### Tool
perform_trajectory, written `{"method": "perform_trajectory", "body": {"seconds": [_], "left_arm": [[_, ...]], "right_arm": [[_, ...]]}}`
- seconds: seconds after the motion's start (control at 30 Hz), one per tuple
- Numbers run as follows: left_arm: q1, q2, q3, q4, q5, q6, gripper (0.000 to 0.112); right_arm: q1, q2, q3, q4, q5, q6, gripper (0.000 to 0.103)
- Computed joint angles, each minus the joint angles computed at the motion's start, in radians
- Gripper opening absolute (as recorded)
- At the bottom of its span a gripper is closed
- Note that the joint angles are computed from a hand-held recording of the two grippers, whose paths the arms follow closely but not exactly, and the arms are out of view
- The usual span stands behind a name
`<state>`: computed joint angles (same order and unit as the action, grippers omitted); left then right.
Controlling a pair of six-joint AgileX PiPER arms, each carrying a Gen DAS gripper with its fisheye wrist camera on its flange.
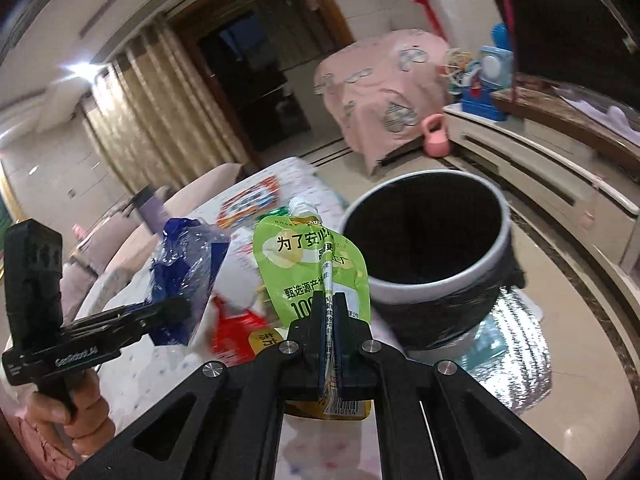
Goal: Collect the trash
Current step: 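Carry both items over the trash bin and open both tools to drop them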
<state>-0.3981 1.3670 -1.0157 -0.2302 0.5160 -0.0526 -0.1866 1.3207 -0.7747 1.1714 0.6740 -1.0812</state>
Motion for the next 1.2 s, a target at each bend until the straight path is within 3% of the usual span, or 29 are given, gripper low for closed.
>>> {"method": "perform_trajectory", "body": {"seconds": [0.37, 0.77, 0.93, 1.03, 1.07, 1.1, 1.2], "left_arm": [[-0.093, 0.277, -0.304, 0.09, 0.086, -0.118, 0.026], [-0.061, 0.574, -0.682, 0.062, 0.264, -0.108, 0.026], [-0.062, 0.631, -0.754, 0.076, 0.297, -0.118, 0.029], [-0.065, 0.653, -0.786, 0.08, 0.315, -0.126, 0.044], [-0.068, 0.661, -0.8, 0.095, 0.324, -0.139, 0.061], [-0.073, 0.653, -0.788, 0.114, 0.315, -0.157, 0.069], [-0.072, 0.62, -0.743, 0.108, 0.28, -0.145, 0.069]], "right_arm": [[-0.089, 0.194, -0.177, -0.053, -0.006, 0.007, 0.003], [-0.025, 0.408, -0.459, -0.314, -0.034, 0.255, 0.003], [-0.002, 0.467, -0.537, -0.414, -0.032, 0.334, 0.003], [-0.006, 0.494, -0.562, -0.425, -0.013, 0.343, 0.008], [-0.008, 0.501, -0.567, -0.423, -0.011, 0.34, 0.008], [-0.009, 0.504, -0.568, -0.427, -0.014, 0.344, 0.009], [-0.02, 0.504, -0.567, -0.408, -0.011, 0.339, 0.014]]}}
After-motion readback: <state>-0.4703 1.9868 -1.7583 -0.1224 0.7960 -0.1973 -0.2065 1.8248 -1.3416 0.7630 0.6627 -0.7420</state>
